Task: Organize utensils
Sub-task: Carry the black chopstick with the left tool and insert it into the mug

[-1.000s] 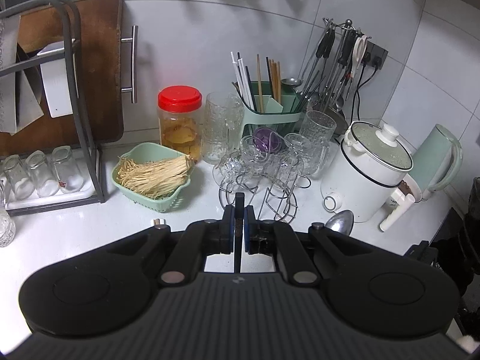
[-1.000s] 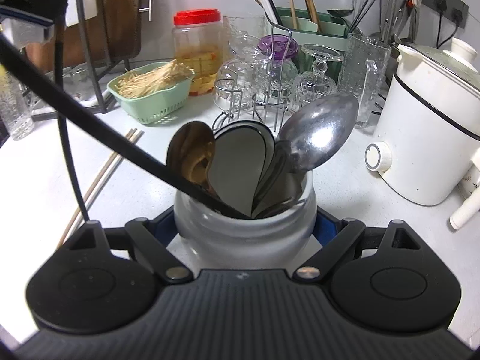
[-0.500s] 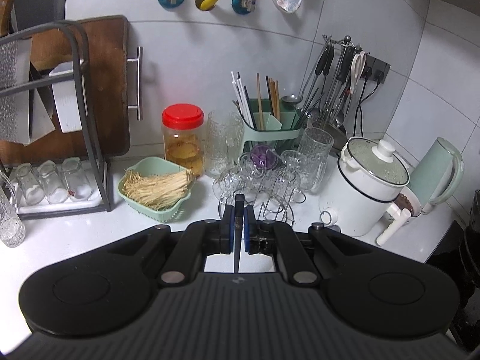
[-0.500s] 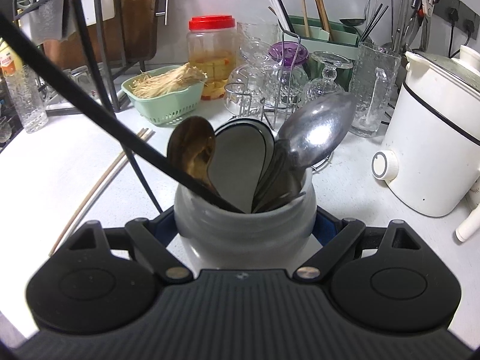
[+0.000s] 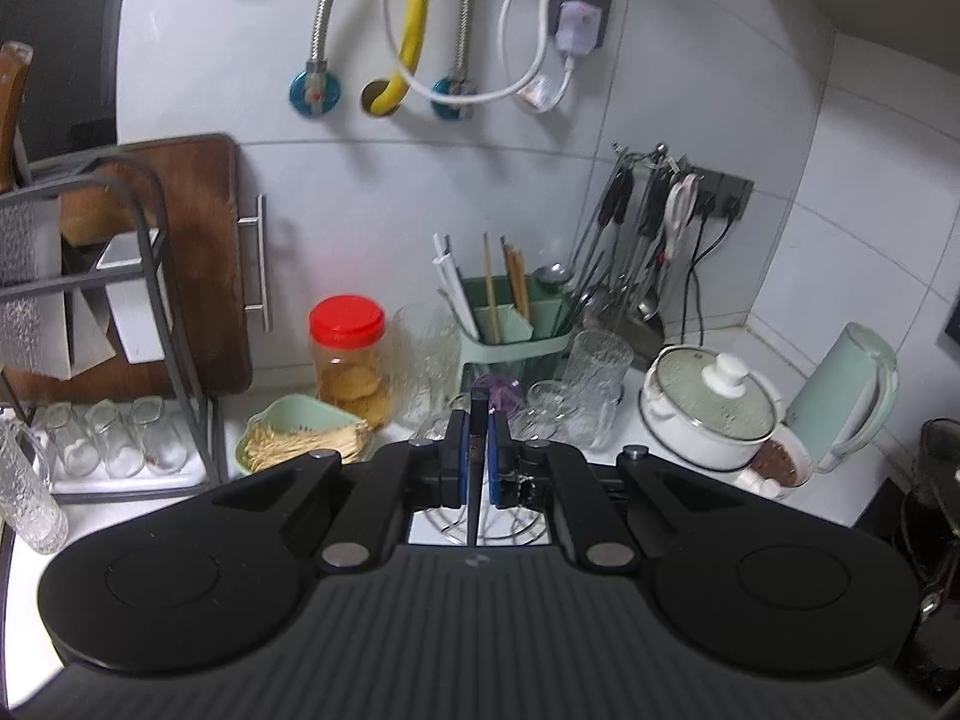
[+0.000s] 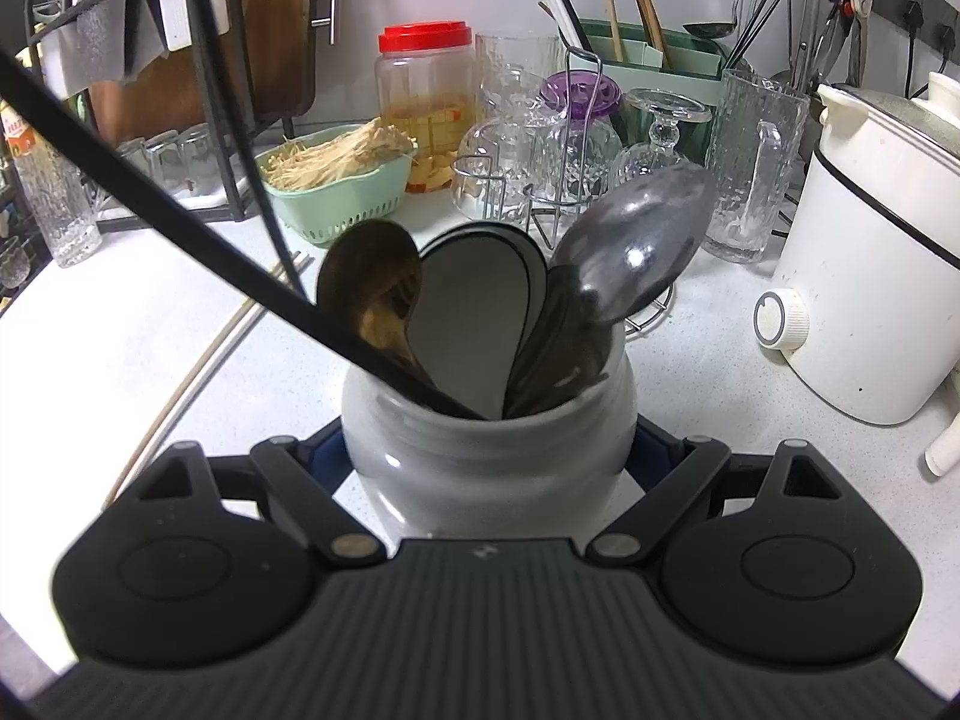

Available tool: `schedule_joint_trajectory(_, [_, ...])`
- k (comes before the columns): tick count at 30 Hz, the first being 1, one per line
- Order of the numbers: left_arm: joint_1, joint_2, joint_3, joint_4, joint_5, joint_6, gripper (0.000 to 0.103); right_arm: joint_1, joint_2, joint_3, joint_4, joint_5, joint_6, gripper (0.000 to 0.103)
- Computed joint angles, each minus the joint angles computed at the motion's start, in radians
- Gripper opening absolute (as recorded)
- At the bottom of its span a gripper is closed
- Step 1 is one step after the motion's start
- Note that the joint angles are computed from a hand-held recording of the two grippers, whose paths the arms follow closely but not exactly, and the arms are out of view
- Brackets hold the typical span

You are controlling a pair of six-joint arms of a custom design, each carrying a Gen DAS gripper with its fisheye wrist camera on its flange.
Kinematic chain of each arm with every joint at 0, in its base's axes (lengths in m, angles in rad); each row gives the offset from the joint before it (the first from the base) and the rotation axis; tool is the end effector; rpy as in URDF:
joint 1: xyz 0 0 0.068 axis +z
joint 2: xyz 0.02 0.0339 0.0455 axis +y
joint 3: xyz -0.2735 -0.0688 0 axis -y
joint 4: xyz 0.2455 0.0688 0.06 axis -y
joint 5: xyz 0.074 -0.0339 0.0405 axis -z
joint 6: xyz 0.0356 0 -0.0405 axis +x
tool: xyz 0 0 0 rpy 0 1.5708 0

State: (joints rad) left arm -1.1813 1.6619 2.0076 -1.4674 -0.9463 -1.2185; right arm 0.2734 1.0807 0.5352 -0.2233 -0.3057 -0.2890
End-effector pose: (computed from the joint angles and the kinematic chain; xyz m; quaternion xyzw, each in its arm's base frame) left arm 0.1394 -0.2635 0.4401 -0.1176 0.8658 -0.0237 0.4859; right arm 0.1992 0.0670 0.2037 -0.3096 0.8577 0.1372 0.3869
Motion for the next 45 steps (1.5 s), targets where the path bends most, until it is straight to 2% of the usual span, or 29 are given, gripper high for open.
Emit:
schedule_joint_trajectory(4, [-0.001,0.034,0.1,-0.01,0.007,0.001,0.007,0.0,0.005,-0.001,0.005,-0.002,0.003,0.091])
schedule_joint_trajectory(16, [0.008,0.178,0.404,-0.039,0.024,0.159,0.007,-0.01,0.012,-0.002,0.009,-0.022,-0.013,0.091])
schedule_joint_trajectory(23, [0.051,0.157,0.266,0.099,0.134,0.195,0.007,-0.019,0.02,0.001,0.011,-0.038,-0.031,0.091])
schedule_joint_trajectory(32, [0.111,0.16,0.138,0.2,0.272,0.242,0.007,-0.023,0.023,0.0,0.013,-0.05,-0.043,0.091])
schedule_joint_trajectory(37, [0.147,0.188,0.138,0.202,0.363,0.274,0.007,-0.022,0.02,-0.002,0.015,-0.049,-0.032,0.091])
schedule_joint_trajectory(42, [0.183,0.258,0.219,0.13,0.48,0.312,0.007,-0.022,0.016,-0.009,0.023,-0.048,-0.029,0.091])
schedule_joint_trajectory(45, [0.209,0.267,0.209,0.128,0.565,0.315,0.007,-0.023,0.015,-0.009,0.023,-0.047,-0.027,0.091])
